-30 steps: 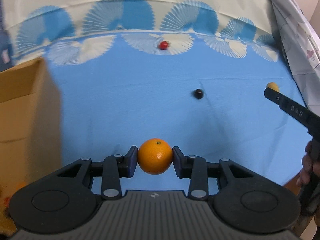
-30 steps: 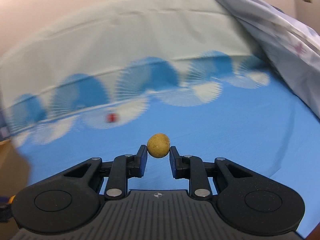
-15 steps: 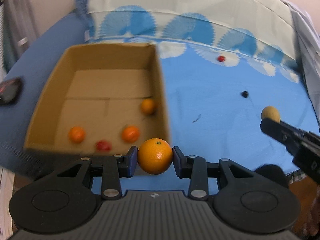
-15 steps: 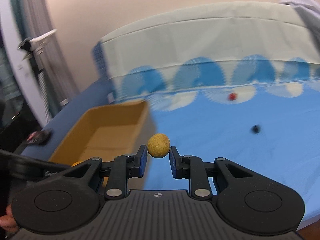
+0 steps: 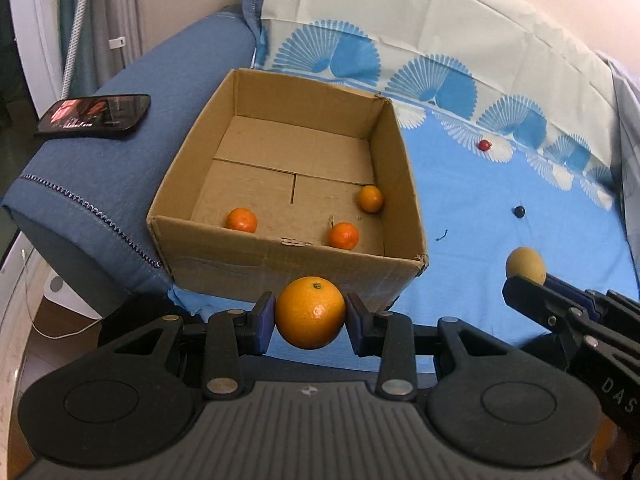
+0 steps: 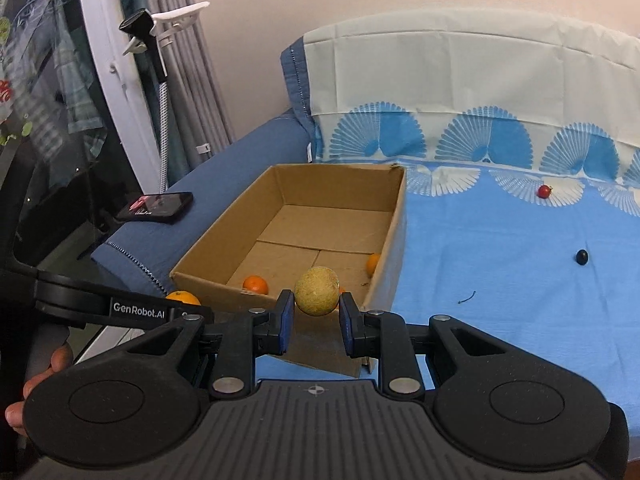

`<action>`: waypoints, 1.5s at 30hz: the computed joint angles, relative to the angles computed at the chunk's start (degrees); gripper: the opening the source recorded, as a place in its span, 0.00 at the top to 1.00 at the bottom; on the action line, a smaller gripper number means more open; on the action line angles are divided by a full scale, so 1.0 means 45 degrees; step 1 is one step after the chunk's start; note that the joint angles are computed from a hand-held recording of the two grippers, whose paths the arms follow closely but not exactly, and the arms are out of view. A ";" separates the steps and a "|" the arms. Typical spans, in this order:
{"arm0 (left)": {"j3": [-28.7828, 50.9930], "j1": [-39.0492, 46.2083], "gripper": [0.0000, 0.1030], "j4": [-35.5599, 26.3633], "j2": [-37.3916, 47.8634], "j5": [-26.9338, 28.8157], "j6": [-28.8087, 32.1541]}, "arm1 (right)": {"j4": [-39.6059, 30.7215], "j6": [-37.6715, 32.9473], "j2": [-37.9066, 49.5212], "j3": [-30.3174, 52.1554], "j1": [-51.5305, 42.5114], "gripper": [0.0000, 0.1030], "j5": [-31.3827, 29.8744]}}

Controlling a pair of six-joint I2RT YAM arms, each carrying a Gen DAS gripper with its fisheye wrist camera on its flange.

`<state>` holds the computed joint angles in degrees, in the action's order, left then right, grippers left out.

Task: Organize fruits
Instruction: 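Carry the orange with the left tool while the right tool carries the yellowish ball into the box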

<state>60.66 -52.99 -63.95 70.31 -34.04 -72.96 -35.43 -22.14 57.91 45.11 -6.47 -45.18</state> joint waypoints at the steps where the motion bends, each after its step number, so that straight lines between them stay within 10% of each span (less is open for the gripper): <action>1: -0.0017 0.0047 0.60 0.0090 0.0006 -0.0004 0.0017 | -0.0074 -0.0024 -0.0107 0.0014 0.0041 0.75 0.0046; 45: -0.0498 0.0623 0.60 0.0723 -0.0283 0.0172 0.0288 | 0.0088 0.0158 -0.0166 0.0056 0.0571 0.75 0.0687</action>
<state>58.41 -50.18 -60.70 69.04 -33.27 -71.67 -35.03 -21.43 57.17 45.36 -3.90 -42.09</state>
